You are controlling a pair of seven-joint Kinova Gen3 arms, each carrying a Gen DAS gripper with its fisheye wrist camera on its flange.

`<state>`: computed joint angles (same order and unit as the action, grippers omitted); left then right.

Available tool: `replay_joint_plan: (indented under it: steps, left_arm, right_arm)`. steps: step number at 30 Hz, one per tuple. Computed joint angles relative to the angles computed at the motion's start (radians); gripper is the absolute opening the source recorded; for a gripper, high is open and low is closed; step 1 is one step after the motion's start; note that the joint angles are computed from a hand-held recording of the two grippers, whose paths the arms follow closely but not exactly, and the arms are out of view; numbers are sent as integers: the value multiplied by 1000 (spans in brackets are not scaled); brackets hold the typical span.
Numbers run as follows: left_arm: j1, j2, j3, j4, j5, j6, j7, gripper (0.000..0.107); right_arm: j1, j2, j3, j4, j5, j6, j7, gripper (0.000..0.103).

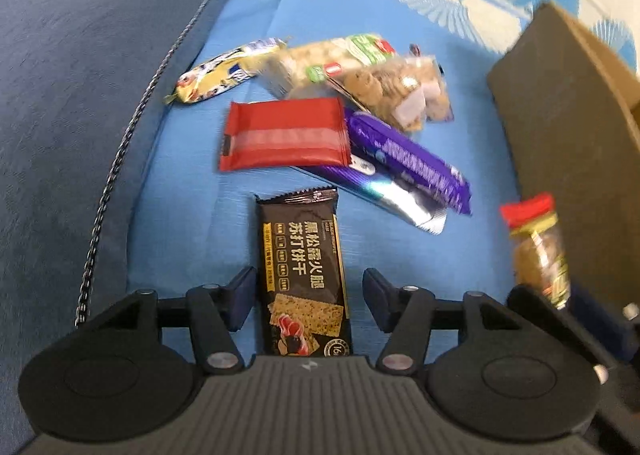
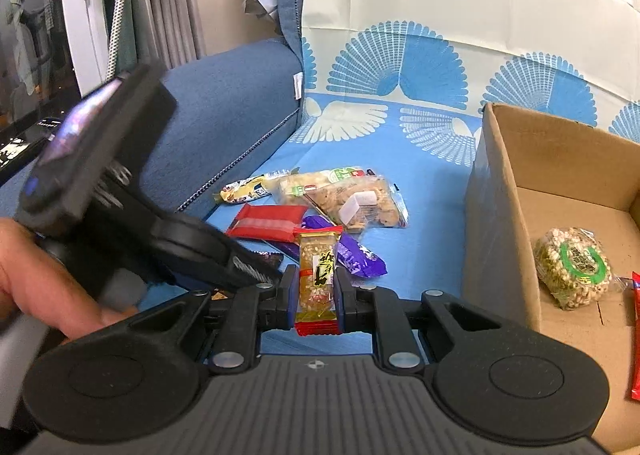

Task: Organize snacks
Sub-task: 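Lift both held snacks and carry them over the box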

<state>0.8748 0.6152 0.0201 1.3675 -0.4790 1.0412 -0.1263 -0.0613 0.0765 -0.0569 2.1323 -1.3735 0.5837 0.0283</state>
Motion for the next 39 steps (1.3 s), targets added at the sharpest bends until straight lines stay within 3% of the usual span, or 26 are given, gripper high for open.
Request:
replay_joint_plan:
  steps: [2, 4, 9, 17, 22, 28, 39]
  left_arm:
    - [27, 30, -19, -48, -12, 63, -42, 44]
    - [22, 24, -4, -41, -33, 61, -26, 44]
    - [93, -24, -52, 12, -142, 32, 87, 43]
    - [168, -68, -54, 46, -362, 45, 288, 43]
    - [194, -68, -43, 42, -472, 57, 366, 43]
    - [225, -54, -41, 29, -591, 67, 438, 43]
    - [245, -25, -40, 1, -718, 53, 506, 43]
  right_arm:
    - [-1, -1, 0, -1, 4, -8, -10, 19]
    - [-2, -3, 0, -1, 5, -15, -18, 19]
    - [5, -17, 6, 0, -14, -5, -12, 19]
    - [22, -59, 42, 39, -184, 63, 184, 19]
    - [48, -65, 73, 49, -232, 130, 266, 19]
    - [83, -58, 95, 42, -243, 171, 278, 19]
    - [144, -29, 120, 37, -287, 221, 328, 19]
